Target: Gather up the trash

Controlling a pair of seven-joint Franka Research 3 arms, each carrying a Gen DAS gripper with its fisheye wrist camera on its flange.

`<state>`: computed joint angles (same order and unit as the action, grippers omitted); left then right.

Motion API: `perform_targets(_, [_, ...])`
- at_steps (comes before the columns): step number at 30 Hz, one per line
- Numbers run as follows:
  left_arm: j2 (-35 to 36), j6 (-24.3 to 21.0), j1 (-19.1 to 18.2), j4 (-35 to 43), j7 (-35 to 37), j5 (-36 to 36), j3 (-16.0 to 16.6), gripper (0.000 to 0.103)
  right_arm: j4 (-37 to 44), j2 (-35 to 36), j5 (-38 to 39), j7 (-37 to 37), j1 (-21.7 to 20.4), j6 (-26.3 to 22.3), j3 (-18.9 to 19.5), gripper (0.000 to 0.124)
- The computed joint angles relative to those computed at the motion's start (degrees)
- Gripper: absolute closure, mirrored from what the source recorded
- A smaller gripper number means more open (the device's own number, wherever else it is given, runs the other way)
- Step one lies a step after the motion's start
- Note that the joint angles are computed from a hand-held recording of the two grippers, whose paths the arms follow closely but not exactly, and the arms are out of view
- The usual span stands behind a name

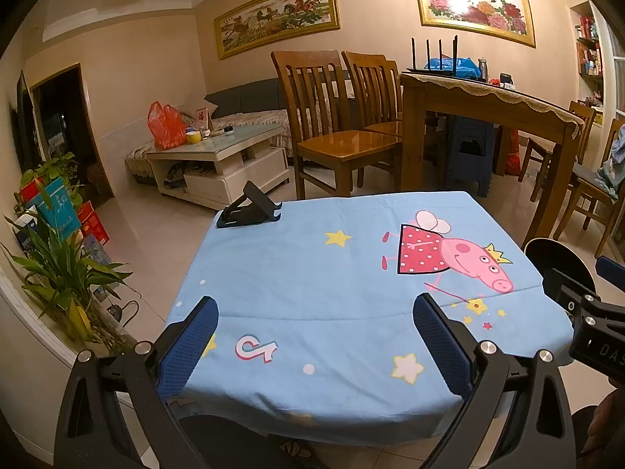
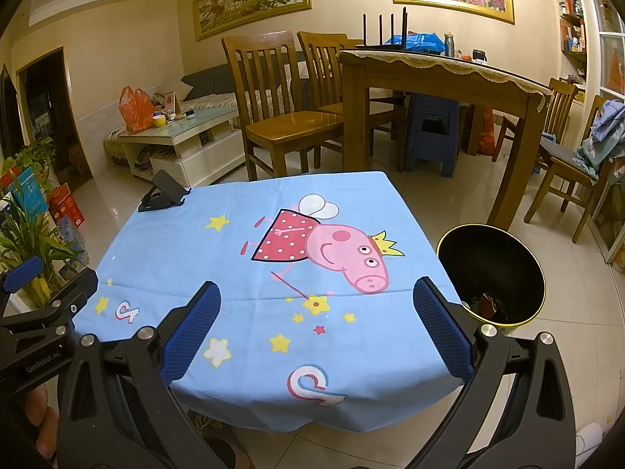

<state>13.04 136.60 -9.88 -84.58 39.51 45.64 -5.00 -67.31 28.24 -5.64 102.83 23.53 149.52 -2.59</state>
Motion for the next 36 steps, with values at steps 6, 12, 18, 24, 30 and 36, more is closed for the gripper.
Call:
perform_targets(6, [-0.2, 0.3, 0.1, -0.4, 0.1, -0.2, 0.0, 0.006, 0.3, 0.1, 0.1, -0.1, -0.1, -0.2, 0.1, 0.026])
perform_targets(12, [-0.3, 0.3, 0.1, -0.5, 0.1, -0.2, -0.1, 0.006, 0.3, 0.1, 0.2, -0.2, -0.1, -0.3, 0.0, 0.026])
perform_targets(18, [-0.6, 0.5, 0.2, -1.0, 0.1, -0.3, -0.1, 0.006, 0.5, 0.2, 0.5, -0.5, -0.3, -0.4, 0.2, 0.026])
perform_targets(24, [-0.5, 0.6, 0.3, -1.1, 0.2, -0.5, -0.2, 0.006, 0.6, 0.1, 0.5, -0.5, -0.3, -0.5, 0.2, 0.026])
perform_targets(30, [-0.7, 0.8, 0.3, -1.4, -0.1, -0.3, -0.2, 0.006, 0.0, -0.2, 0.4, -0.3, -0.2, -0.3, 0.1, 0.026])
perform_targets(36, [-0.7, 0.7, 0.4, -1.4, 0.1, -0.5, -0.2, 0.006, 0.2, -0.2, 0.6, -0.7, -0.4, -0.4, 0.2, 0.026])
